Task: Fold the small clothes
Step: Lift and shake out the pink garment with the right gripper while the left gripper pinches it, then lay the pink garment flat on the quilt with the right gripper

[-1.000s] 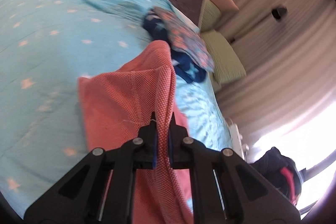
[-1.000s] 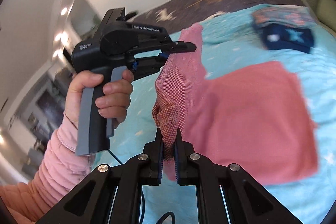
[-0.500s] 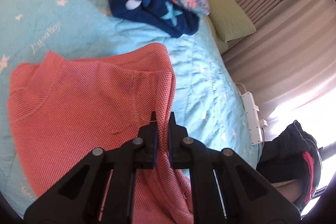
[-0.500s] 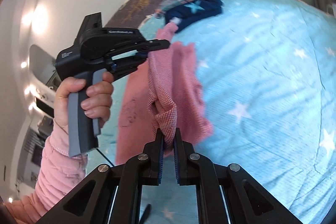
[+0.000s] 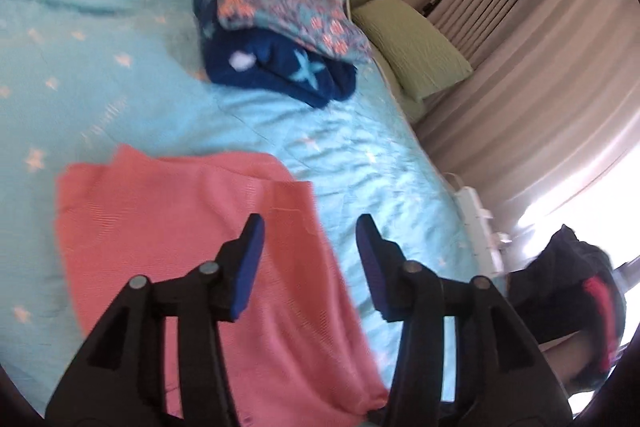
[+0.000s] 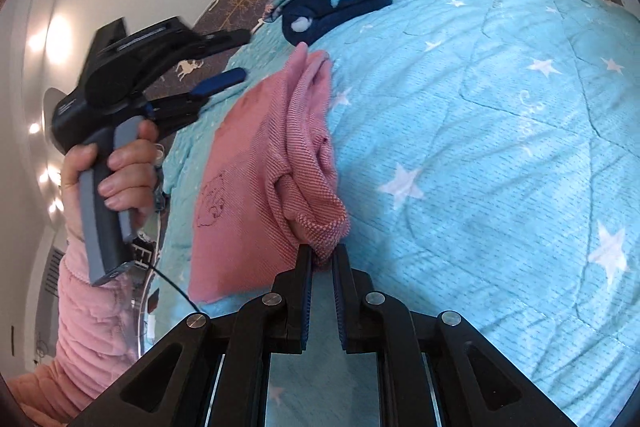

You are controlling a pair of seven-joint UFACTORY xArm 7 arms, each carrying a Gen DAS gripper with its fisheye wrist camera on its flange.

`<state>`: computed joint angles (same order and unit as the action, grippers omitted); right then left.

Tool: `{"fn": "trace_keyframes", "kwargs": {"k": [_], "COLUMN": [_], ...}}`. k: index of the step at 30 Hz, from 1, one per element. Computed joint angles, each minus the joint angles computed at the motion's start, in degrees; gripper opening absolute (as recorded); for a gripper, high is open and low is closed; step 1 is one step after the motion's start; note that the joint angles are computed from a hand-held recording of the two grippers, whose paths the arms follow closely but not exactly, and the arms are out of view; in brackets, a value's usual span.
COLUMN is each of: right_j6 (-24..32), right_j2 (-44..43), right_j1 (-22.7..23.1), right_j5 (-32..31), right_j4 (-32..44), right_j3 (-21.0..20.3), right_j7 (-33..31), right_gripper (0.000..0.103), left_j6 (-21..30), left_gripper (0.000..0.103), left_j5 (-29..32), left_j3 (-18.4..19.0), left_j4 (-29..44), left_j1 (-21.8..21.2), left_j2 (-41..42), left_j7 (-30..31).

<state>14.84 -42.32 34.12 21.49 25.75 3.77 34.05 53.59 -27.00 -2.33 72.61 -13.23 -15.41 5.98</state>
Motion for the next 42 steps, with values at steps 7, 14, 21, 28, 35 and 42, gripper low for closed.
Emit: {"fn": "trace_keyframes", "kwargs": {"k": [7, 14, 21, 28, 35, 42], "right_j6": [5.7, 3.6, 3.8, 6.0, 8.9, 10.2], "right_j2": [-3.3, 1.4, 8.5, 7.5, 6.0, 12.9], "right_j1": [-6.4, -2.0, 0.8, -0.7, -5.1, -6.0], "right_j5": [-5.3, -5.6, -0.9, 3.7, -1.8, -3.1], "right_j4": [1.5, 7.2, 10.6, 7.9, 11.4, 16.4], "right_j3": [3.6, 1.2, -0.4, -1.2, 3.7, 3.8], "right_j7": [2.7, -3.8, -9.1, -9.5, -7.9, -8.6], "right_gripper": [0.012, 0.012, 0.012, 0.005, 0.011, 0.011], "left_j6": [-4.4, -5.3, -1.6, -1.3, -0.4, 0.8], "left_gripper": [0.051, 0.059, 0.06, 0.074, 0.074, 0.074], "left_j5": [11.1, 19.2, 21.4, 23.2, 21.4, 19.8], "left_j3": [-2.3, -3.6, -2.3, -0.8, 0.7, 1.9], "left_j4": [-8.3, -15.5, -22.7, -31.7, -31.5, -33.6], "left_j1": [0.7, 1.5, 2.4, 3.8, 3.9, 4.4], "left_j2": [-8.1, -15.7, -23.4, -29.6, -33.4, -32.8], "left_j7": [-0.9, -3.4, -4.8, -4.0, -1.8, -1.8]}}
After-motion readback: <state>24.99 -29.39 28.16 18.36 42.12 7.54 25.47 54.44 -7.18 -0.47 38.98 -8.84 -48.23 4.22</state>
